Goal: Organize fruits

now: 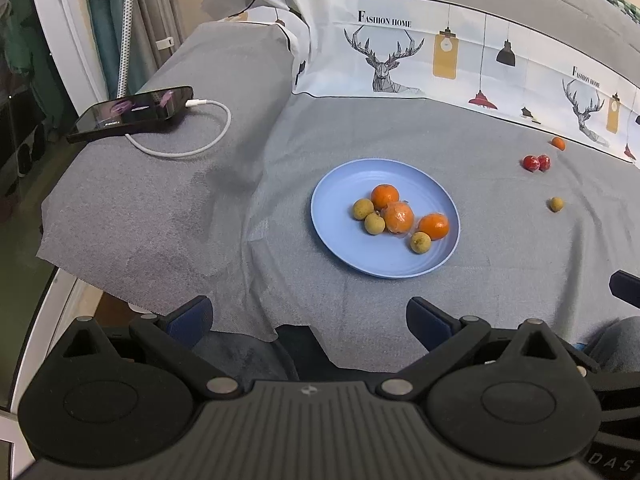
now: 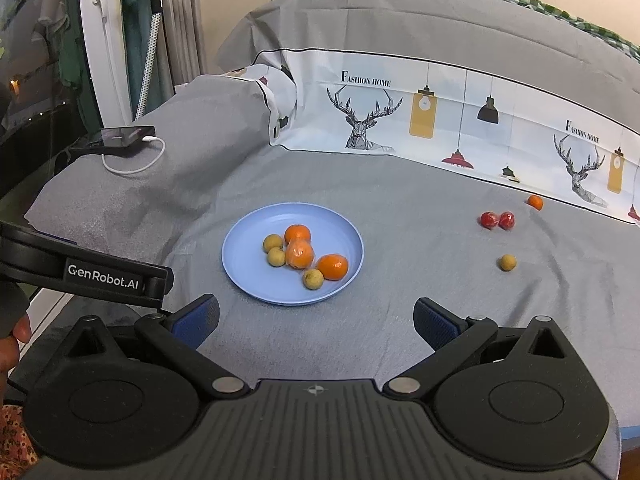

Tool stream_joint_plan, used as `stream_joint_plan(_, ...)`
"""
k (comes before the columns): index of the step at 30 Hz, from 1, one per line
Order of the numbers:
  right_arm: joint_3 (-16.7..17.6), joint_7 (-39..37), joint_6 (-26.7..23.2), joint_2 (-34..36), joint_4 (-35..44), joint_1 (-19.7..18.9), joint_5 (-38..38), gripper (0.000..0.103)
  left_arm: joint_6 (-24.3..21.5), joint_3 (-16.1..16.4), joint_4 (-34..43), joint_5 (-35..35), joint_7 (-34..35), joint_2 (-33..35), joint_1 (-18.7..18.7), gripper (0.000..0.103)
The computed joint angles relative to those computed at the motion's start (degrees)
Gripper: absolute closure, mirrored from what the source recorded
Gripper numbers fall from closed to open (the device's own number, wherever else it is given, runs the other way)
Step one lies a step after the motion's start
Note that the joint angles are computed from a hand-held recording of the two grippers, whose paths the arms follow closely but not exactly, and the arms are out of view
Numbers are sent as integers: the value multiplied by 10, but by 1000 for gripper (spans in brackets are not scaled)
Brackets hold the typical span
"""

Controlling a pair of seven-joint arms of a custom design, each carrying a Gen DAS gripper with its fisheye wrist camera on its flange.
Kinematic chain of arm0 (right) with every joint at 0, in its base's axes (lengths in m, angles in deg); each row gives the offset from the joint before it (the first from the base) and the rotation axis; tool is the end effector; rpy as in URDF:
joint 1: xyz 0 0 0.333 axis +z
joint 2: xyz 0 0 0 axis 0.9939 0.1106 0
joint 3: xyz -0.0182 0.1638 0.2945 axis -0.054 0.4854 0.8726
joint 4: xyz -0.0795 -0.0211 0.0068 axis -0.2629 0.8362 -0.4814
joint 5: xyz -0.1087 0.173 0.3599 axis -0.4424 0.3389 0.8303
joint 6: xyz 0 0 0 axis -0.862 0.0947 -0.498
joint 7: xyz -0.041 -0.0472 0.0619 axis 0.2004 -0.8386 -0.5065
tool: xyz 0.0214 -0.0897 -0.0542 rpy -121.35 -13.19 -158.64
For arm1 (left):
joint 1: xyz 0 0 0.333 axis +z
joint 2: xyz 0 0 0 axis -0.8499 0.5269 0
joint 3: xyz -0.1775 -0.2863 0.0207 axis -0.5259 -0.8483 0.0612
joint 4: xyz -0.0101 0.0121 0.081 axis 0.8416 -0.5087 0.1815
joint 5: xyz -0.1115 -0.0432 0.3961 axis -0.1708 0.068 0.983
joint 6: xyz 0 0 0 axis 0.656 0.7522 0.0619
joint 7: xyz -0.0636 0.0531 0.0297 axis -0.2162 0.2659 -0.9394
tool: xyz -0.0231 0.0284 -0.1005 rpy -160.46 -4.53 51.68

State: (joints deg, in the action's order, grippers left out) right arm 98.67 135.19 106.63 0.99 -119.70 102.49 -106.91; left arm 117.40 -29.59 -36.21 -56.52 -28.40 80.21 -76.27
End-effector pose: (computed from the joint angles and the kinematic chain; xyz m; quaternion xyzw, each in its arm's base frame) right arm 0.3456 0.2828 0.5019 -0.5676 0.7008 -0.3240 0.2859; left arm 0.4549 -0.3607 0.5355 -0.5287 0.7875 -0.2327 0.2150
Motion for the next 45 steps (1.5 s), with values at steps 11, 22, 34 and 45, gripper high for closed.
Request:
stream_joint_plan(11,-15,4,34,2,-16,-13,11,1,-37,3,41,17,2,38,-15,0)
stream_joint_plan(22,-29,36,73,4,-44,-63,4,1,-82,22,131,23,5,112,-52,0)
stream_joint_plan(34,-60,208,64,54,-56,-186,-196,1,-134,60,315,42,23,257,-128,0)
stream_joint_plan(45,-180,344,102,227,28,-203,-439,4,-221,114,624,33,89,477,-224,0)
